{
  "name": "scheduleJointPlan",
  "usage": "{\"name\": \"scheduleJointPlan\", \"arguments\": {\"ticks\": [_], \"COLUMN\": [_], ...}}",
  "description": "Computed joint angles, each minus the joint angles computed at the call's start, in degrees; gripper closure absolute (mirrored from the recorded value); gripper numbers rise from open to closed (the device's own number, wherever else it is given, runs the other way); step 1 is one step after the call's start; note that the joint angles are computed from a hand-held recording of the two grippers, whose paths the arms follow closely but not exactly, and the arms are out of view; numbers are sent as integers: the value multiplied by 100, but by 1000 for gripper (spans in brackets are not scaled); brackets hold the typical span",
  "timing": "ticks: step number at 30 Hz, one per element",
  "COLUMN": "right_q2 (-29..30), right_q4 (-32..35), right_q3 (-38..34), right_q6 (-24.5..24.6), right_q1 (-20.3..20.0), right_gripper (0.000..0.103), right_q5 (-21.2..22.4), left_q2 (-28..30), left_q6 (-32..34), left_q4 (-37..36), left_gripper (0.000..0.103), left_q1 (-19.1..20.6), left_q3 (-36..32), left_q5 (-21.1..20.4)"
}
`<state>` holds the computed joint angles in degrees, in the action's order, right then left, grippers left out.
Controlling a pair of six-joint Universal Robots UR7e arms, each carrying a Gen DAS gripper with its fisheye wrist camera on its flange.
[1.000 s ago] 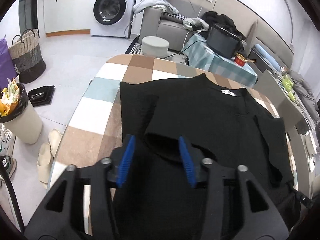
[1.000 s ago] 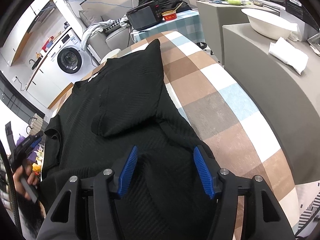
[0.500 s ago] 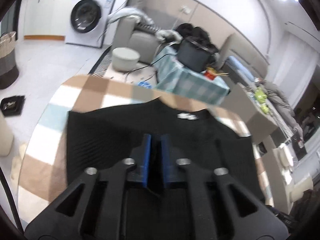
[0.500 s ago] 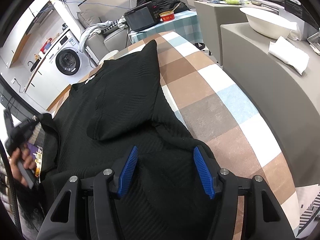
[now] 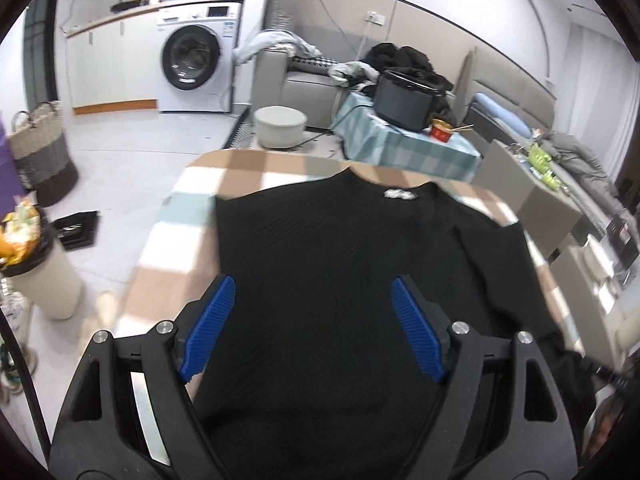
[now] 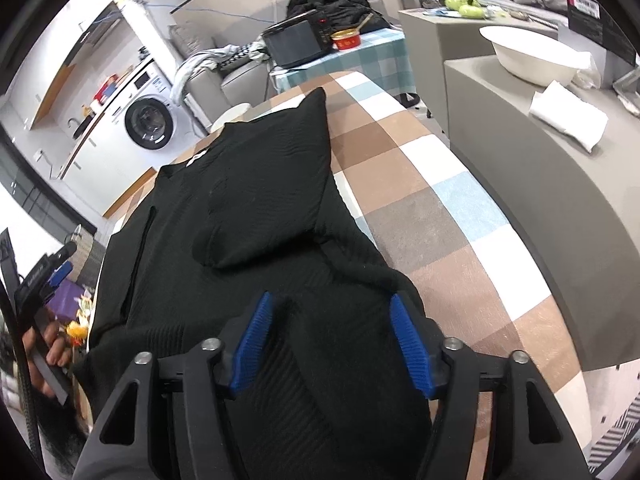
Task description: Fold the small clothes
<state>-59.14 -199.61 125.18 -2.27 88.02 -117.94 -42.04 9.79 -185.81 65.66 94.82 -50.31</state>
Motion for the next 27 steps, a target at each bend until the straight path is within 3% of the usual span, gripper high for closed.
{"name": "scheduleJointPlan", "arguments": {"ticks": [6,10,12,16,22,27], "right_q2": [-205,-532,-685,-949,-968,-976], "right_q4": [-27,228,286,302,46,109], "right_q3": [342,685,864,1218,1511,1587], "right_q6": [-699,-955,-1116,-1189,-1060,-1208], "right_q1": [-82,-228,-312,-526,-619,-549], "right_gripper": [29,28,28,28,28,28], "right_q5": [134,193,247,525,601,682], "left_q2": [-865,-1328,-1616,-1936,-2026,-1819], "left_q6": [-98,-643,-1238,-1771,-1582,-1676], "left_q4": [-1014,-1022,-685,-484,-605,-227], "left_gripper": [24,23,23,23,23,23], "left_q1": [-195,-151,-33,116,96,69], "left_q3": [1790,2620,3012,3569,3949,3727], "left_q5": [998,1406,1362,1192,1156,972]}}
